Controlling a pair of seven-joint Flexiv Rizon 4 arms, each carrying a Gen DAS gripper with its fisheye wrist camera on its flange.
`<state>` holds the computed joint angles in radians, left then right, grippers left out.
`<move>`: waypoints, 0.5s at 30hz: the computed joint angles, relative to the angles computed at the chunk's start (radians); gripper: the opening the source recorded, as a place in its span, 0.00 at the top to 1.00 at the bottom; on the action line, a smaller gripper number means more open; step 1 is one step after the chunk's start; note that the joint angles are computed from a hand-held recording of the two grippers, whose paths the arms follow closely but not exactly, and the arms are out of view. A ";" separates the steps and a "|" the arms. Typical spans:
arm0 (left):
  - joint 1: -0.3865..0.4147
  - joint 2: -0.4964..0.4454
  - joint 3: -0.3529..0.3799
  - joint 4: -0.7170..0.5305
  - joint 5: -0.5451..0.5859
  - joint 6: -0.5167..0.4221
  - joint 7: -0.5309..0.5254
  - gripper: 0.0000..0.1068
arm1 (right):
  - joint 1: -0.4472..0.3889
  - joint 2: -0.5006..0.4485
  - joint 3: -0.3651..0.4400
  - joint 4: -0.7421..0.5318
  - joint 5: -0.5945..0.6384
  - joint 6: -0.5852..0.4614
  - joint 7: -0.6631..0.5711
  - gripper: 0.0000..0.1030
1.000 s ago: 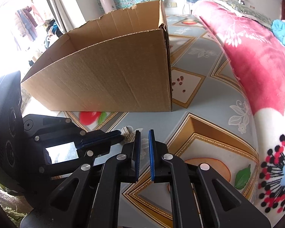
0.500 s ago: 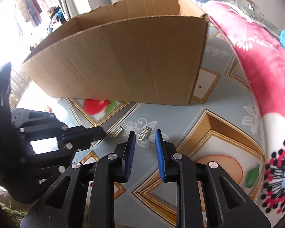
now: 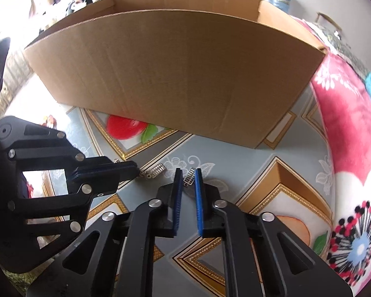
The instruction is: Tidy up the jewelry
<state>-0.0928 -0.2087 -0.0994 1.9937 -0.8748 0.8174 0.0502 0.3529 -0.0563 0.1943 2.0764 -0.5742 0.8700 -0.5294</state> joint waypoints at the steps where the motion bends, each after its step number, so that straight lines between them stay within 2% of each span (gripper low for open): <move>1: 0.001 0.000 0.000 0.000 -0.001 -0.001 0.001 1.00 | 0.001 -0.001 0.001 -0.003 0.002 -0.003 -0.003 0.95; 7: 0.006 -0.001 0.002 -0.003 -0.014 -0.017 -0.002 1.00 | -0.020 0.026 -0.004 0.026 0.041 0.060 0.024 0.98; 15: 0.012 0.020 0.007 -0.007 -0.052 -0.050 0.007 1.00 | -0.051 0.084 0.003 0.055 0.030 0.094 0.069 0.98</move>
<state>-0.0812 -0.1886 -0.0927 1.9865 -0.9264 0.7669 0.0574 0.3022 0.0275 0.1972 2.1314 -0.5447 0.9641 -0.4608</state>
